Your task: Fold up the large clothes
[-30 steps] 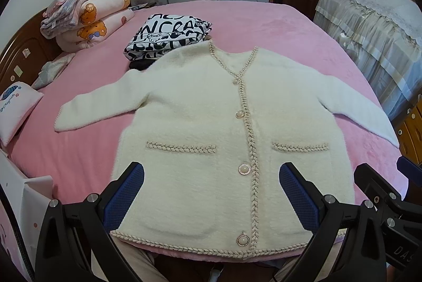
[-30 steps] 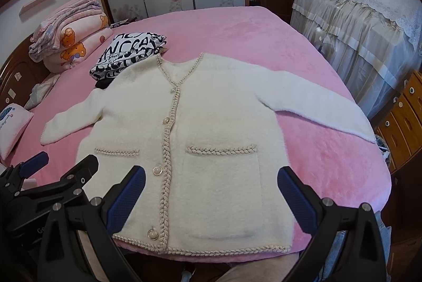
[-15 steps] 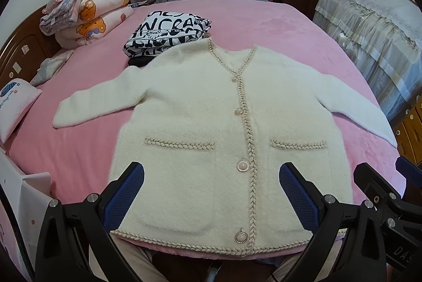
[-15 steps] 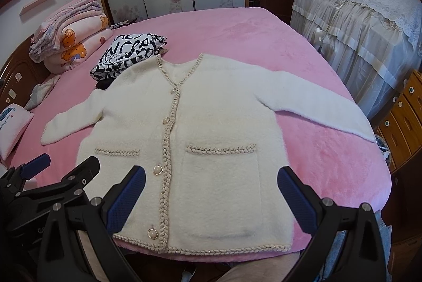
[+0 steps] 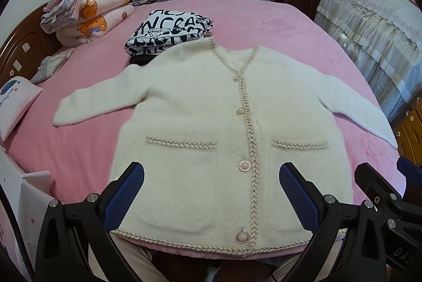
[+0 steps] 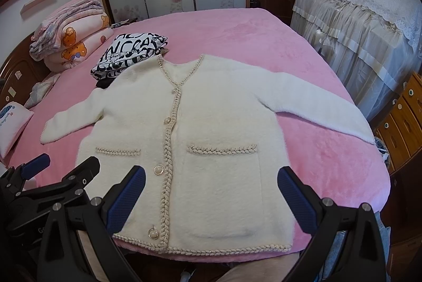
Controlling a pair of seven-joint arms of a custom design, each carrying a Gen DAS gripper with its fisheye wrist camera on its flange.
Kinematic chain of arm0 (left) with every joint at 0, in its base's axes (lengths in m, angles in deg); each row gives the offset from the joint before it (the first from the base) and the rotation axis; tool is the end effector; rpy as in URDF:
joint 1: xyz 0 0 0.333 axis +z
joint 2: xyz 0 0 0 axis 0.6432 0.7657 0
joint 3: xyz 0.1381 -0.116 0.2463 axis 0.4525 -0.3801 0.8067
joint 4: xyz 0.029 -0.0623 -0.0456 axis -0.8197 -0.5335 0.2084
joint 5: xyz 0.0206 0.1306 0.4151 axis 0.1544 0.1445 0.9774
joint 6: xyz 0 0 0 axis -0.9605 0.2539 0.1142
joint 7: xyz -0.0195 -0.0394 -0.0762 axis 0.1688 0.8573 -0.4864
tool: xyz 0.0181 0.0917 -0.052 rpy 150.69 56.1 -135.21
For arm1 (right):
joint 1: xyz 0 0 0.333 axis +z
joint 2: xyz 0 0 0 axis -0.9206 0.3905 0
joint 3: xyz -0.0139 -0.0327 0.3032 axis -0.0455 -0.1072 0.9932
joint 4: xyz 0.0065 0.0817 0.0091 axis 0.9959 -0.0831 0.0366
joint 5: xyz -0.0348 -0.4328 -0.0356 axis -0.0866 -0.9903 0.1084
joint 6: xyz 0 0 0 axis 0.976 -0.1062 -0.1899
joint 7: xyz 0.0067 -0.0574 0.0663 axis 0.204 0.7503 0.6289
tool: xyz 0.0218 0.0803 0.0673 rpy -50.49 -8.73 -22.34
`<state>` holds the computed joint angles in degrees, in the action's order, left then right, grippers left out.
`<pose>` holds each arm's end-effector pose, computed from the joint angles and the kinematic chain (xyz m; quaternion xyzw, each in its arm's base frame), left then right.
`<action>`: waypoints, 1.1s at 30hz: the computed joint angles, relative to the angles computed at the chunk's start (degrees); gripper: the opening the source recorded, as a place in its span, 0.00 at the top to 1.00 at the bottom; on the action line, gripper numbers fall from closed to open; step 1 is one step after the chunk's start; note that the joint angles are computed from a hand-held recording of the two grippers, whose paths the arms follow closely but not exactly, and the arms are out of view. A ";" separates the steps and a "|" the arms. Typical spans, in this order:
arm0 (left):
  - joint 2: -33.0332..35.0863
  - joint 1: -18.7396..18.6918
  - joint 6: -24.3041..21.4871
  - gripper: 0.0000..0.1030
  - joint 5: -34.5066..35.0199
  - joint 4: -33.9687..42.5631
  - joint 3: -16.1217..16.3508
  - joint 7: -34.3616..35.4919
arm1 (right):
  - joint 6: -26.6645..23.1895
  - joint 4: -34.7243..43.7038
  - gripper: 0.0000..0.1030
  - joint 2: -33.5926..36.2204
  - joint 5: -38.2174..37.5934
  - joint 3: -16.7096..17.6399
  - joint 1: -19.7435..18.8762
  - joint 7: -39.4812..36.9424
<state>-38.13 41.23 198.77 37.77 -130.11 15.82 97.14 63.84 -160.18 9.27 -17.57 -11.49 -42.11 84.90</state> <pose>0.6347 -0.0463 0.6767 -0.5568 0.7672 -0.2515 0.1954 0.5638 0.3041 0.7006 -0.5170 0.7891 -0.2575 0.2091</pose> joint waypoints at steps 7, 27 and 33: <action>0.50 0.21 -0.50 0.02 0.03 0.74 -0.01 0.02 | -0.16 0.25 0.02 0.18 0.02 -0.04 0.06 -0.06; 2.99 -0.06 -1.22 0.02 1.24 4.12 -0.96 -0.40 | 1.97 -0.14 0.02 0.26 1.07 -0.79 -0.66 -0.47; 4.14 -0.30 -0.36 0.02 1.41 5.57 -1.45 -0.13 | 4.09 -1.73 0.02 -0.43 1.04 -0.89 -1.52 -0.53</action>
